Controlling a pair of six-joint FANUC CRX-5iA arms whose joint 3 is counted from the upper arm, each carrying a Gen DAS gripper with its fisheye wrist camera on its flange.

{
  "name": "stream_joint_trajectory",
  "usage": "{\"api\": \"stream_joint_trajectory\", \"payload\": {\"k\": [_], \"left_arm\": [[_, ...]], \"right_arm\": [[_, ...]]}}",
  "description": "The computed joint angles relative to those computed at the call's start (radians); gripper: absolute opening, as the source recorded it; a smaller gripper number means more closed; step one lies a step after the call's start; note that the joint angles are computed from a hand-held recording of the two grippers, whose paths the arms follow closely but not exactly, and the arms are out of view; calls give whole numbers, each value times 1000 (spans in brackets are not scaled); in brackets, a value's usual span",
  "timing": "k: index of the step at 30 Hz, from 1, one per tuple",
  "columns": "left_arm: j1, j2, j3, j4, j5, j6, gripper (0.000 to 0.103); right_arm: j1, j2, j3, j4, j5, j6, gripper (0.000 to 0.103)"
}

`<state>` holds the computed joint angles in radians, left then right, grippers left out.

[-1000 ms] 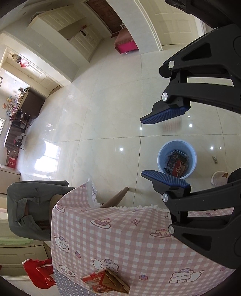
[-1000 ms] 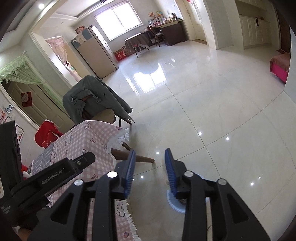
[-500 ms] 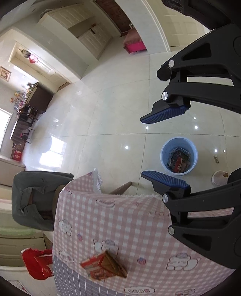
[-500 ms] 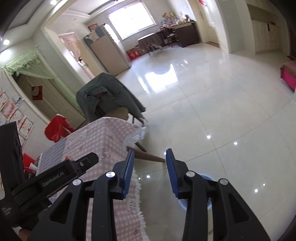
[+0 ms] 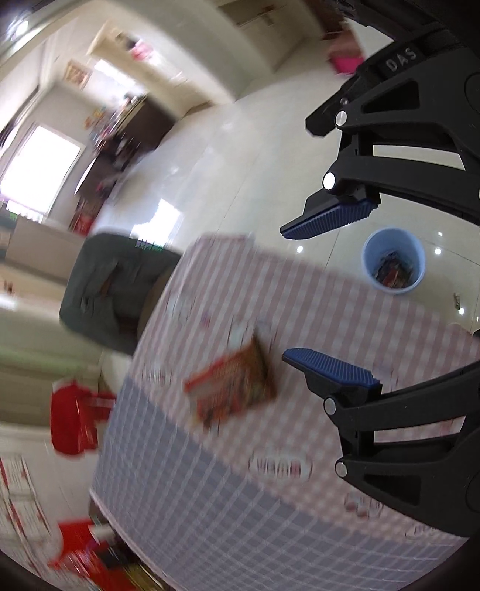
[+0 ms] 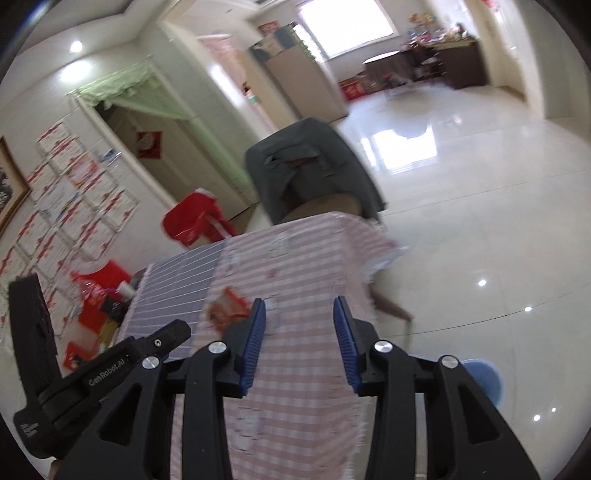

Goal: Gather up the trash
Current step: 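Move both open grippers back to the red snack box on the table, then close the left and right grippers on the red snack box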

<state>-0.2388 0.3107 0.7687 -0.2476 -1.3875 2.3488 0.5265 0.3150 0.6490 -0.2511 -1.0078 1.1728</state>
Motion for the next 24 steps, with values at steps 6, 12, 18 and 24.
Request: {"api": "stream_joint_trajectory", "payload": {"k": [6,12,18,24], "left_arm": [[136,-91,-147,32,33,-1,61],[268,-125,-276,142,95,-93,63],[365,-130,-381,246,146,-184,64],[413,-127,-461,322,194,-234,65]], "right_arm": [[76,118,139,3,-50,-60,47],[158,252,269,56,-107,-222,62],[213,401,424,79,-211,-320,65],[250,489,476,155,-245,-381,65]]}}
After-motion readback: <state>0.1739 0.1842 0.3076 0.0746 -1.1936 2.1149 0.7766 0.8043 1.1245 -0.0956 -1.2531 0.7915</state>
